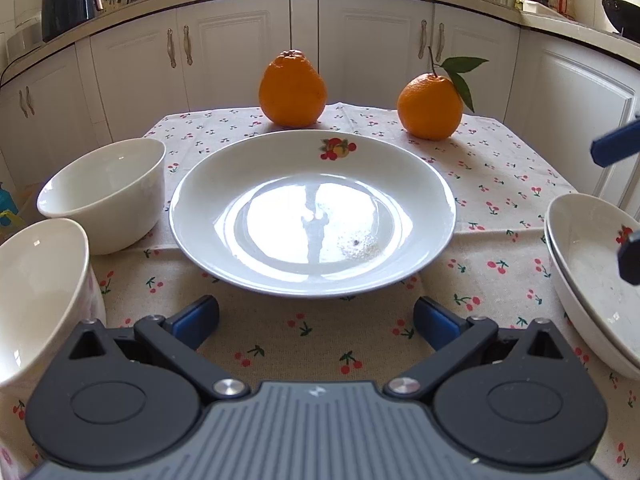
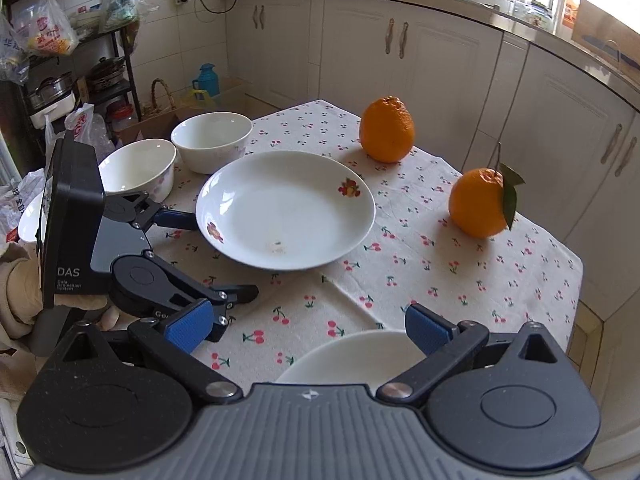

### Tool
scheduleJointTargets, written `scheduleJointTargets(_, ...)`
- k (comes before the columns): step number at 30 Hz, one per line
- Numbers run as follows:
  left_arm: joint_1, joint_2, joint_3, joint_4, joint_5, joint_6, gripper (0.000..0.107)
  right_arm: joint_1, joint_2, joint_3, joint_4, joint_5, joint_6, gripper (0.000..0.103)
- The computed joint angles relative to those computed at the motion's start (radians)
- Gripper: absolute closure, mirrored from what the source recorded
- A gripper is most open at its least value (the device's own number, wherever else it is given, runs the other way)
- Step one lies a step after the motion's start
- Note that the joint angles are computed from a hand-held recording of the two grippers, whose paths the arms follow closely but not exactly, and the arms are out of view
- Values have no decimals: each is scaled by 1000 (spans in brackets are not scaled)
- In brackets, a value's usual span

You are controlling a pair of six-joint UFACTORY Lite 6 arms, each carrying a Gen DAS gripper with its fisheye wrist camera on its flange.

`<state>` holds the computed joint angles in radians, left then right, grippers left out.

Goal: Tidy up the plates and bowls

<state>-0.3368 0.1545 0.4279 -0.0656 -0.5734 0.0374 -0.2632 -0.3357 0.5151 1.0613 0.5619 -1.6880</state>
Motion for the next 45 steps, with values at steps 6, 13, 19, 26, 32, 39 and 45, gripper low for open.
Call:
scheduleJointTargets(6, -7, 8, 20, -31, 17, 18, 4, 75, 324, 265, 21, 34, -23, 0)
scheduleJointTargets(13, 3, 4, 14, -11, 6, 19, 5, 143, 632, 561, -21, 50, 33, 0)
scheduleJointTargets(19, 9, -2, 14, 13, 5, 1, 5, 174, 876, 847, -106, 100, 145, 0)
scheduleJointTargets(26, 21, -8, 16, 53, -10, -36, 6, 192, 1145, 1195, -205, 194, 319, 0)
scheduleJointTargets(32, 15, 8, 27, 47, -14, -35, 7, 203, 1321, 1443, -265, 289, 425, 8)
scheduleJointTargets(39, 25, 9, 30, 73, -8, -55, 7, 190, 1467, 1648, -247, 412, 469, 9)
scheduleJointTargets(45, 35, 11, 33, 99, -6, -74, 7, 197, 1487, 1663, -243, 465, 449, 7)
